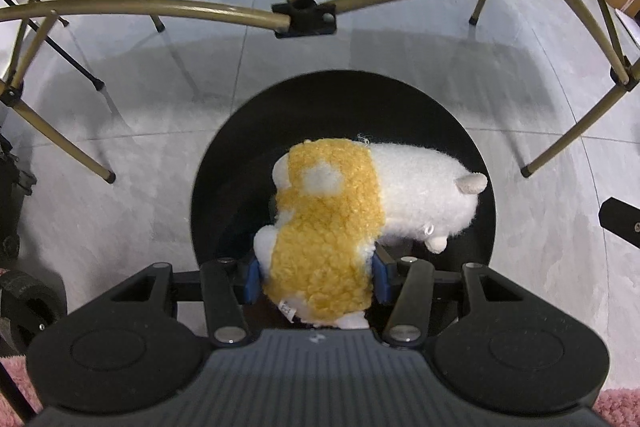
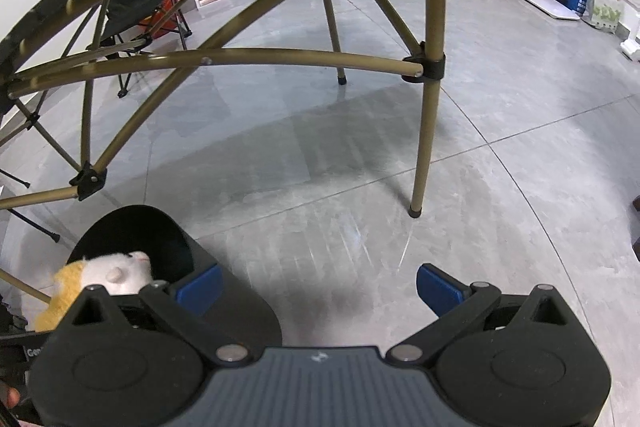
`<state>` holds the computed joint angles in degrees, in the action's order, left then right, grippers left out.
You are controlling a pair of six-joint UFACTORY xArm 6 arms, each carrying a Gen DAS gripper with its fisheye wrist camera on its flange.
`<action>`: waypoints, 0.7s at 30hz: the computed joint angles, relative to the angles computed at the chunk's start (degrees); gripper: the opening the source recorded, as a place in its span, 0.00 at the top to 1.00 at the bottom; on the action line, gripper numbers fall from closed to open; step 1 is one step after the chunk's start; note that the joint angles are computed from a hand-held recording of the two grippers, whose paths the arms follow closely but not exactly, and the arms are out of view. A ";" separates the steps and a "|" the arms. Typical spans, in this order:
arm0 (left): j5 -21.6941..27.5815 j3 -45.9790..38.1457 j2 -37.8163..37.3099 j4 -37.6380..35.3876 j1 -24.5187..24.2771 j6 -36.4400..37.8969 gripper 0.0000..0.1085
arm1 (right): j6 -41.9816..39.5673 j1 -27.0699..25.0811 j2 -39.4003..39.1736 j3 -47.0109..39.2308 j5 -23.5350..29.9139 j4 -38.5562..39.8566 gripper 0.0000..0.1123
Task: Collect trash
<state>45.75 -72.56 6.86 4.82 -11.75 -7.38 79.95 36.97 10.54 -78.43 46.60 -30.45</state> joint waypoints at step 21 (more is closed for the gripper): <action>4.71 -2.75 1.57 -0.82 -0.47 -0.70 0.05 | 0.07 -0.51 -0.61 1.16 -0.45 -0.16 0.08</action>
